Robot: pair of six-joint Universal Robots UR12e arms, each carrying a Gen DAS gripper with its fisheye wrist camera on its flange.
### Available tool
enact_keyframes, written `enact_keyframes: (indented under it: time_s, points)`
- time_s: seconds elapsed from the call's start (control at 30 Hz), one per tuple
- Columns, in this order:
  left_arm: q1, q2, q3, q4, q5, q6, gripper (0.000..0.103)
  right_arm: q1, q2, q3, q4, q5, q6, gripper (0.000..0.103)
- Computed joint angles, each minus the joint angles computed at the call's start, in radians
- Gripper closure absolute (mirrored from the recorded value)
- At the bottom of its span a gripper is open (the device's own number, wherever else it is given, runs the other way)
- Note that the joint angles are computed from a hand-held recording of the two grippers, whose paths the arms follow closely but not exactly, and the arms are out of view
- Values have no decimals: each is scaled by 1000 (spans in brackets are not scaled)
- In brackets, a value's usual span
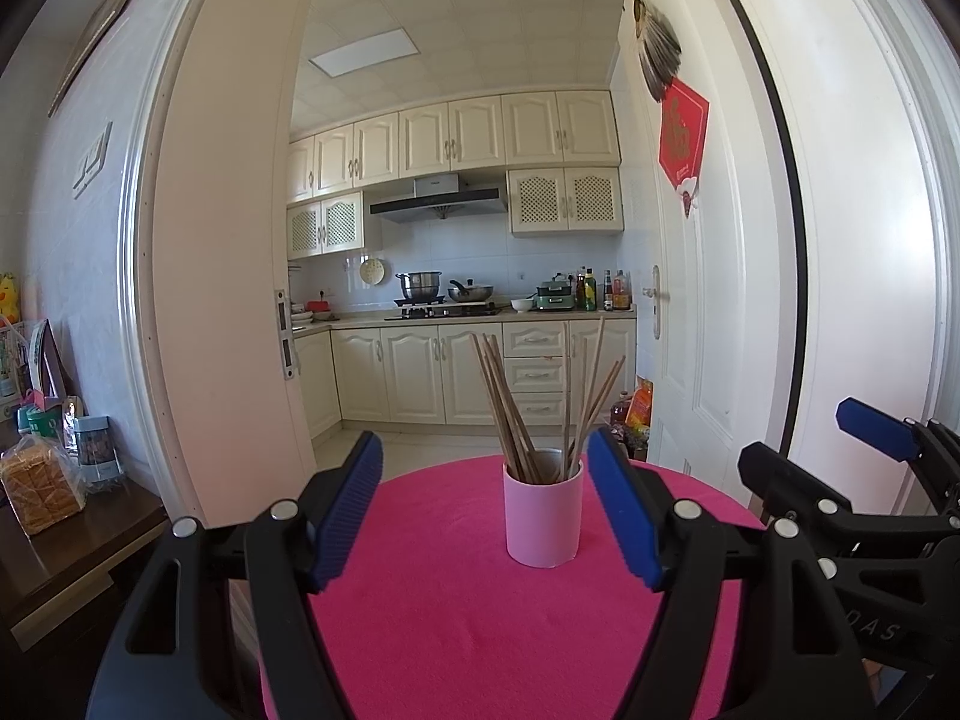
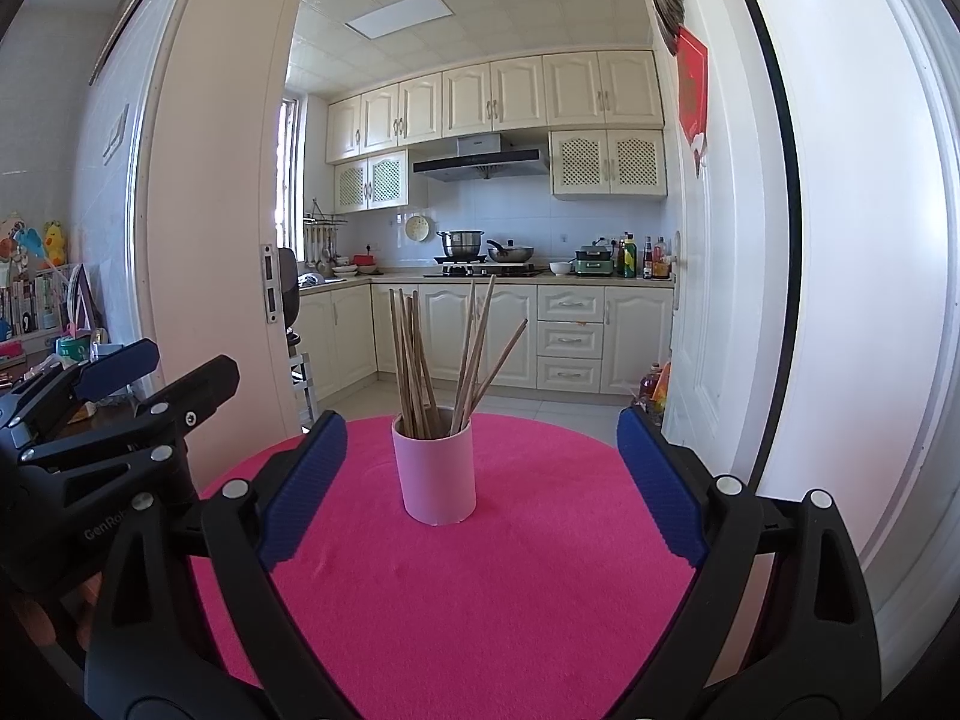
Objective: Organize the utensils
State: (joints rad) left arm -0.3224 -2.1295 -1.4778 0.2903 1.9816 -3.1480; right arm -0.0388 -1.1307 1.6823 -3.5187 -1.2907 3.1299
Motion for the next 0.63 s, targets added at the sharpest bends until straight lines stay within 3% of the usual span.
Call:
enact_keyframes:
  time_s: [0.37,0.63]
  points:
    - [4,-15,24,-32,-10,-12,33,0,17,-21,26,9,3,13]
    - [23,-34,54,-130,-53,-53,33,1,51,-65,103,23,6,13]
